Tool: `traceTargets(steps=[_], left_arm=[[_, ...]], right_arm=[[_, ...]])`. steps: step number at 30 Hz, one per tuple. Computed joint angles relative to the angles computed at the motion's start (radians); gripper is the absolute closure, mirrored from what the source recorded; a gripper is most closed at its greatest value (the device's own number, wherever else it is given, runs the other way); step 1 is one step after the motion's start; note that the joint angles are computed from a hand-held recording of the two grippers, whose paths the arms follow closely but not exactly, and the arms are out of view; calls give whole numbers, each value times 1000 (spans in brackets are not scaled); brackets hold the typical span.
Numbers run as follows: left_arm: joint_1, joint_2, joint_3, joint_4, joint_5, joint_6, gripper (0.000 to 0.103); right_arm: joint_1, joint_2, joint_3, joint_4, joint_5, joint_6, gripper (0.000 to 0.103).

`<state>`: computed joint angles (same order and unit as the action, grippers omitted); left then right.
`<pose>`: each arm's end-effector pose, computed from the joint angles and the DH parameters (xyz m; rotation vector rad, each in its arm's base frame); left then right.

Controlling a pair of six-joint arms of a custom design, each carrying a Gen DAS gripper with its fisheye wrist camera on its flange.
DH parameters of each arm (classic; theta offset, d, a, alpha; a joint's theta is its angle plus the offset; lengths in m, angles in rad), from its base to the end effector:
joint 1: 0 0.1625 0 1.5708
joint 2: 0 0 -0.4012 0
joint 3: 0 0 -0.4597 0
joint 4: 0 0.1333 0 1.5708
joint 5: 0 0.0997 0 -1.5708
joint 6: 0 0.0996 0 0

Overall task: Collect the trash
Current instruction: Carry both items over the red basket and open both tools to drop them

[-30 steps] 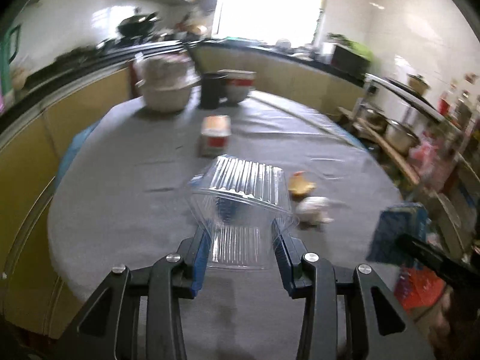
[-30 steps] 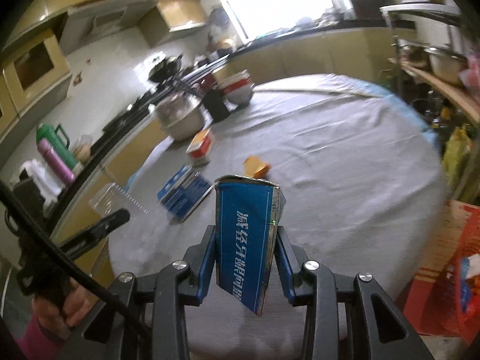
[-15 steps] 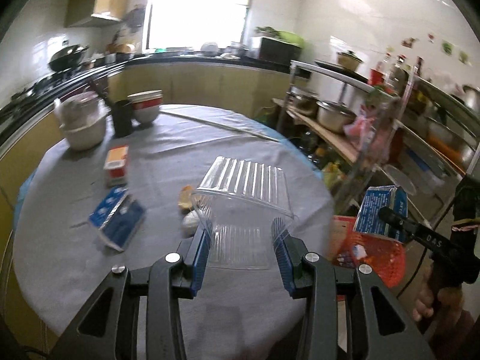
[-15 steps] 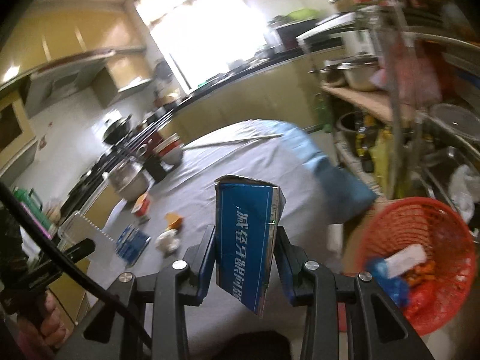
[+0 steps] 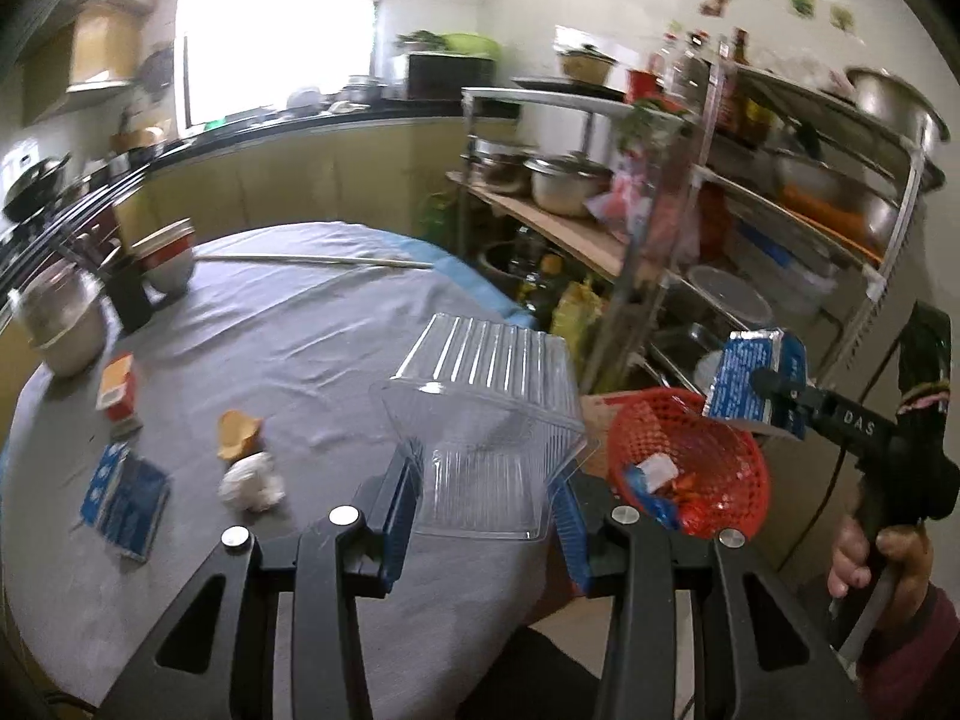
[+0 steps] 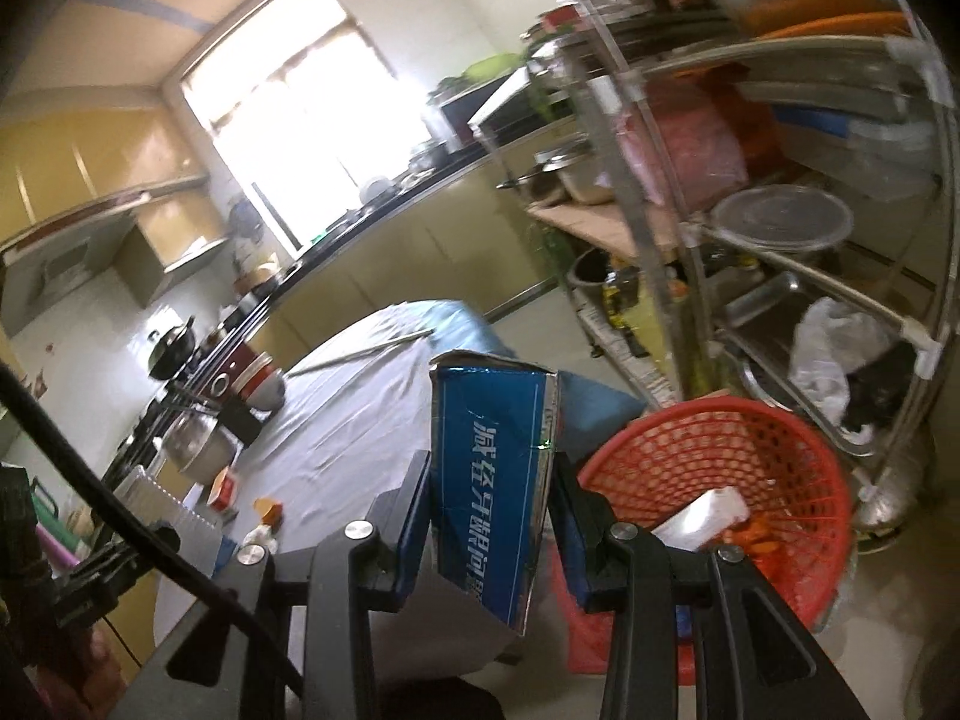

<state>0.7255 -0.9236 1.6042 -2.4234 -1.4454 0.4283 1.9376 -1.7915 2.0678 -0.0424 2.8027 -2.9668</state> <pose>-0.4377 -0.5830 0.1130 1.7947 2.4544 -0.2960 0.1671 -0.3252 0.3239 -0.7825 -1.7822 1.6146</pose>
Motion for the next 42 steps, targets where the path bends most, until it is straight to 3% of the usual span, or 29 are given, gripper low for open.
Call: traceTargets(steps=[6, 18, 27, 30, 32, 34, 37, 42], left_arm=[[-29, 31, -11, 35, -45, 19, 59], [-77, 113, -64, 139, -162, 11, 59], [-109, 195, -113, 234, -242, -1, 55], [-123, 216, -118, 237, -261, 6, 44], [-133, 231, -129, 252, -269, 16, 43], [-140, 245, -141, 262, -265, 10, 43], [-138, 254, -162, 287, -271, -6, 43], [-116, 243, -166, 289, -264, -26, 41]], right_arm=[[8, -85, 51, -12, 48, 8, 63], [-4, -242, 140, 40, 102, 106, 63], [-80, -298, 190, 213, 33, 350, 62], [-102, -303, 200, 259, 19, 425, 57], [-114, -305, 203, 276, 7, 451, 45], [-122, -301, 201, 292, 2, 484, 42], [-129, -326, 210, 270, -14, 480, 42], [-93, -306, 196, 229, 27, 429, 42]])
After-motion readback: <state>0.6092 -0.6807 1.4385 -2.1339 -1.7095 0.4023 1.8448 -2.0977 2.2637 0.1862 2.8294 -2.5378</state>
